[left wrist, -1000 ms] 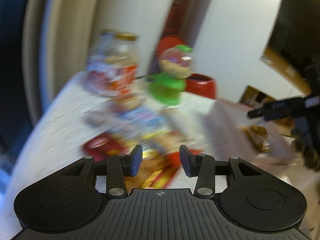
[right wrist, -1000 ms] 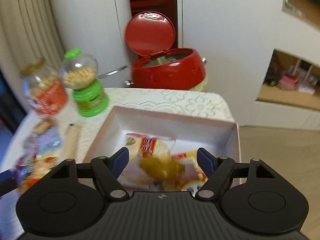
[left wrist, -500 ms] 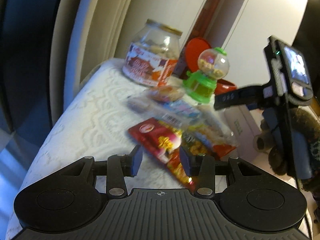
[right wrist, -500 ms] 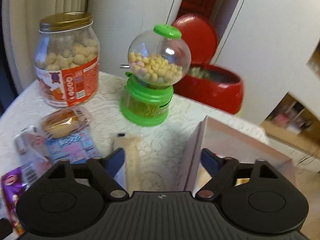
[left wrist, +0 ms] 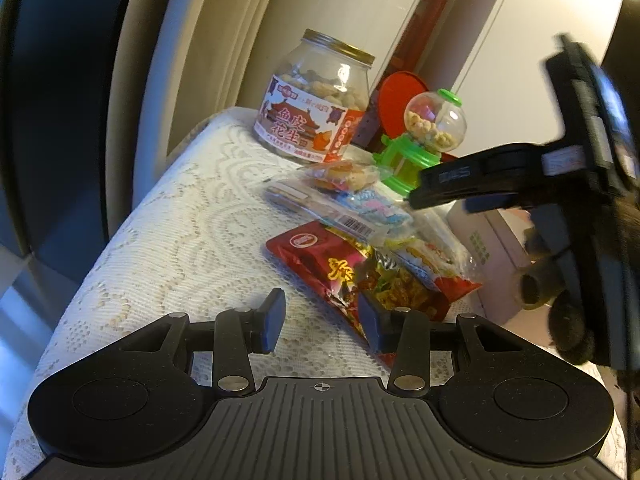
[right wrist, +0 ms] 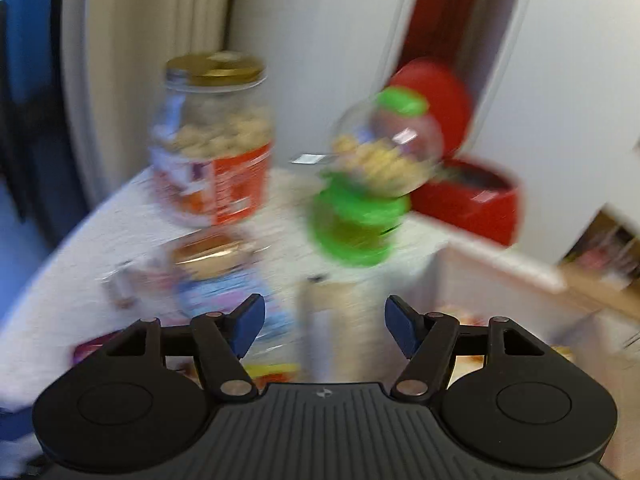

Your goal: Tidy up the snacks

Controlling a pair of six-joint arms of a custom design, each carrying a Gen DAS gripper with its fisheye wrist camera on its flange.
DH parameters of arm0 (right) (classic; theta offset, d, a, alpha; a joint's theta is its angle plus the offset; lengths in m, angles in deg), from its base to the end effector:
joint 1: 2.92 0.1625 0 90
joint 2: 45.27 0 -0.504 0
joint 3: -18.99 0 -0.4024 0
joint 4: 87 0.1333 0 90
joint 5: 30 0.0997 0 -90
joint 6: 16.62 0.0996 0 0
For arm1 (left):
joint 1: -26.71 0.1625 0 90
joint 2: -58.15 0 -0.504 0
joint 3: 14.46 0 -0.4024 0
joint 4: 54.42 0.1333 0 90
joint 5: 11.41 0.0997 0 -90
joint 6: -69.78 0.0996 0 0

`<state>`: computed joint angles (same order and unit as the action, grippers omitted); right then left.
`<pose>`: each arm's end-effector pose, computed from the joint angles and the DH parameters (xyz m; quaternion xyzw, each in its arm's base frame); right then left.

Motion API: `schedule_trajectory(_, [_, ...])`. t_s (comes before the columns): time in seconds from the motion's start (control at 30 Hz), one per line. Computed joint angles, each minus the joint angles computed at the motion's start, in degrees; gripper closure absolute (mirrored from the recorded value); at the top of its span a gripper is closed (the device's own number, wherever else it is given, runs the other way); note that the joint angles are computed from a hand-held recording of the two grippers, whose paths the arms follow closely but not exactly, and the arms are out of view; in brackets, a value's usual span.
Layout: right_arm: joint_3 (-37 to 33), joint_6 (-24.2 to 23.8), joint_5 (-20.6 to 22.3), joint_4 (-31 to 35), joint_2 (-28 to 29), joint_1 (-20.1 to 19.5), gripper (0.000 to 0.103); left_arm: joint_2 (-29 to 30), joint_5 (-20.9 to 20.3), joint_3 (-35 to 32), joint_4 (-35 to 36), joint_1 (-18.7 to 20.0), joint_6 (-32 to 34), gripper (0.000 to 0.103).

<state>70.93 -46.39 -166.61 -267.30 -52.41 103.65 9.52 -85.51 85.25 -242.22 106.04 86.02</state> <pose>0.3163 -0.8494 -0.0352 0.1926 -0.8388 0.3109 0.4032 0.0238 -0.7412 0.2346 0.1582 0.8970 -0.3861 0.1459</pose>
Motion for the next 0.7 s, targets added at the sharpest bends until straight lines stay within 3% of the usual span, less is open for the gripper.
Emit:
schedule_trajectory(0.07, [-4.49,-0.19,-2.41,3.26,2.33,-0.18,0.048,-0.21,-0.29,0.23,0.02,0.05,0.07,0.058])
schedule_trajectory(0.13, [-7.79,-0.65,-4.16,5.34,4.23,-0.55,0.049,-0.39,-0.40,0.46,-0.10,0.15,-0.02,0.058])
schedule_trajectory(0.33, [-3.54,-3.66,-2.68,3.46,2.48,-0.49,0.060,-0.56,-1.08,0.34,-0.48,0.84,-1.49,0.058])
schedule_trajectory(0.47, [6.50,-0.48,1.97,4.13,-2.98,-0.43,0.071,-0.57,-0.39,0.45,-0.48,0.63,-1.23,0.058])
schedule_trajectory(0.7, [27.45,7.21,16.70,5.34,-15.10,-1.77,0.073,-1.74,2.63,2.45,-0.39,-0.94,-0.57,0.059])
